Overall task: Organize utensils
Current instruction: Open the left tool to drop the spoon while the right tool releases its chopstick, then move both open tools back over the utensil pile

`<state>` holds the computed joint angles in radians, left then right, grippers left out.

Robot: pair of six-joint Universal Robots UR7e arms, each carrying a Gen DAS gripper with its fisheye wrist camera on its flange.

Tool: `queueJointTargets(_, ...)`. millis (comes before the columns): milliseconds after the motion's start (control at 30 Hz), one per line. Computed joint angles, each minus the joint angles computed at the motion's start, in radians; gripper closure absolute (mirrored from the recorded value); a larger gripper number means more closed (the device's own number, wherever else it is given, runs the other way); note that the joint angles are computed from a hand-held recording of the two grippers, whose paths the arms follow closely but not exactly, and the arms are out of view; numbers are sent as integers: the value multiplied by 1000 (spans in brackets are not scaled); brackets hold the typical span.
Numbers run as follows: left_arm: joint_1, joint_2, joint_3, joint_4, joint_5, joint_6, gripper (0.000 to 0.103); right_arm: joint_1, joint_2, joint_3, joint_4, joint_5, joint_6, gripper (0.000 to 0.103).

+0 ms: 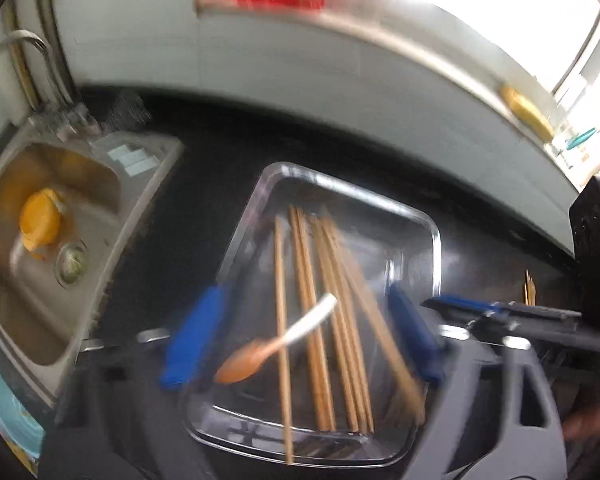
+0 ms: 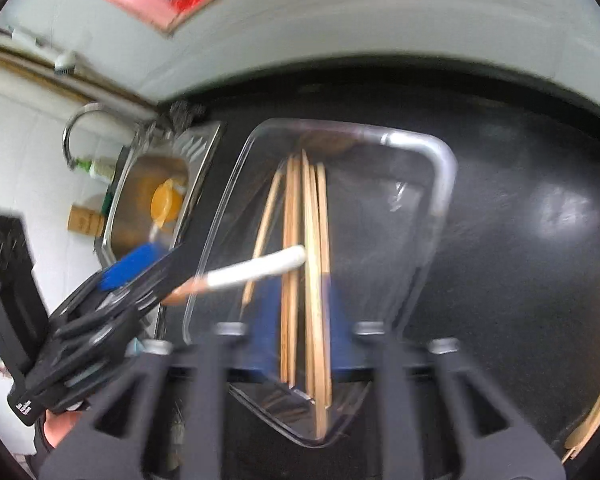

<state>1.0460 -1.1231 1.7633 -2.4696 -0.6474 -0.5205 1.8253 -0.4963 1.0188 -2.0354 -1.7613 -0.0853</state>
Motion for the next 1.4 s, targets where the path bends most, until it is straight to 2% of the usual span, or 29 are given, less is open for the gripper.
queueJointTargets(33, -6, -11, 7, 0, 6, 1, 17, -1, -8, 7, -23, -4, 1, 26)
queueJointTargets(100, -12, -41, 25, 5, -5, -21, 13, -7, -34, 31, -69, 1, -3, 26)
queueJointTargets(167, -16, -73, 51, -14, -11, -52, 13, -14, -55, 44, -72, 14, 6, 26)
queueJointTargets(367, -38, -113, 88, 35, 13, -146, 12, -20, -123, 135, -116, 8, -2, 26)
queueJointTargets(500, -66, -121, 114, 55, 21, -174, 12, -22, -171, 206, -149, 0, -9, 26)
queueJointTargets(667, -112, -80, 123, 77, 16, -181, 12, -37, -254, 316, -216, -27, -24, 26)
queueJointTargets(767, -142, -17, 109, 75, -17, -166, 11, -61, -325, 399, -265, -62, -36, 26)
queueJointTargets(967, -196, 164, 57, 15, -91, -112, 10, -140, -518, 582, -383, -194, -114, 26)
queueJointTargets(1100, -230, 305, -1, 15, -142, -115, 10, -221, -640, 669, -404, -252, -155, 26)
queueJointTargets(1267, -263, 470, -62, -5, -179, -64, 10, -332, -738, 744, -409, -324, -225, 26)
queueJointTargets(1400, -270, 552, -97, 12, -181, -47, 10, -383, -780, 772, -382, -331, -244, 26)
